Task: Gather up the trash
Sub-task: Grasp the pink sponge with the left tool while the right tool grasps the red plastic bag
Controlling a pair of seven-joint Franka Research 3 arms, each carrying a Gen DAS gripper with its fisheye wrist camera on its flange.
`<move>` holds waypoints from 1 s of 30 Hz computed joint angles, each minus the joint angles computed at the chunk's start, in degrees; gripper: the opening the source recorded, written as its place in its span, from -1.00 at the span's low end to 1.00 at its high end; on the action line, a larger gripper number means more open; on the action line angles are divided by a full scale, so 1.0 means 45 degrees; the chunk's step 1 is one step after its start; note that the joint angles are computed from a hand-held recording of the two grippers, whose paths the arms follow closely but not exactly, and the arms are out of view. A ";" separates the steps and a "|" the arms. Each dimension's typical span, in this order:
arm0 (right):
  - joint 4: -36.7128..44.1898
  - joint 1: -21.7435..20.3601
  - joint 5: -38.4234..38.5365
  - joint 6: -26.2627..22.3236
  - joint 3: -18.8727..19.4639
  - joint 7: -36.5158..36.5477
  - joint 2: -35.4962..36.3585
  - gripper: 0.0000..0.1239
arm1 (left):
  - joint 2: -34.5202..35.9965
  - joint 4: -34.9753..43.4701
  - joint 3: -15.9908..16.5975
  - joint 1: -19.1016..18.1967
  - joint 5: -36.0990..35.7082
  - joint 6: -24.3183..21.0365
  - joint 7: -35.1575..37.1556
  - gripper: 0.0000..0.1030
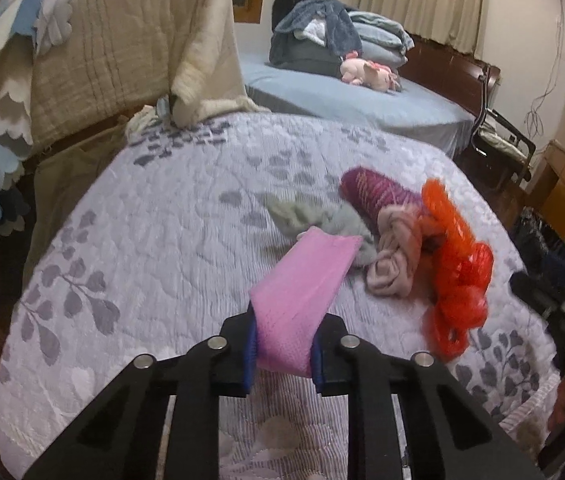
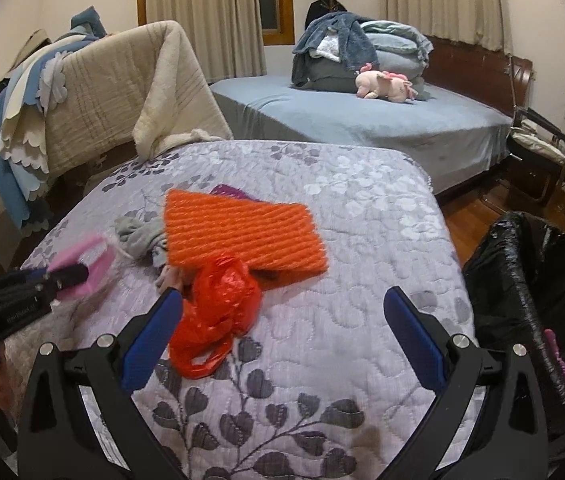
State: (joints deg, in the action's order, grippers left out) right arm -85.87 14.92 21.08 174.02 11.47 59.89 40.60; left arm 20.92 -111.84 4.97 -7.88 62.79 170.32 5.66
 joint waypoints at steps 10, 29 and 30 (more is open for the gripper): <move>0.1102 0.0787 -0.0364 -0.0721 -0.0478 0.0512 0.0794 0.56 | -0.0468 0.0003 -0.0112 0.0115 0.0682 -0.0645 -0.0589 -0.60; 0.1756 0.0241 0.0286 -0.3452 0.0029 -0.0379 0.0798 -0.41 | -0.0600 0.0163 -0.0566 0.0337 0.0646 -0.0922 -0.0337 -0.60; 0.1606 0.0202 0.0387 -0.3430 0.0034 -0.0443 0.0658 -0.41 | -0.0607 0.0204 -0.0584 0.0310 0.0649 -0.0948 -0.0322 -0.60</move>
State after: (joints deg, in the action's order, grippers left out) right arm -78.64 15.83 22.82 158.58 11.63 57.89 43.56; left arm 18.19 -110.93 2.34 -6.49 65.71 166.05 4.22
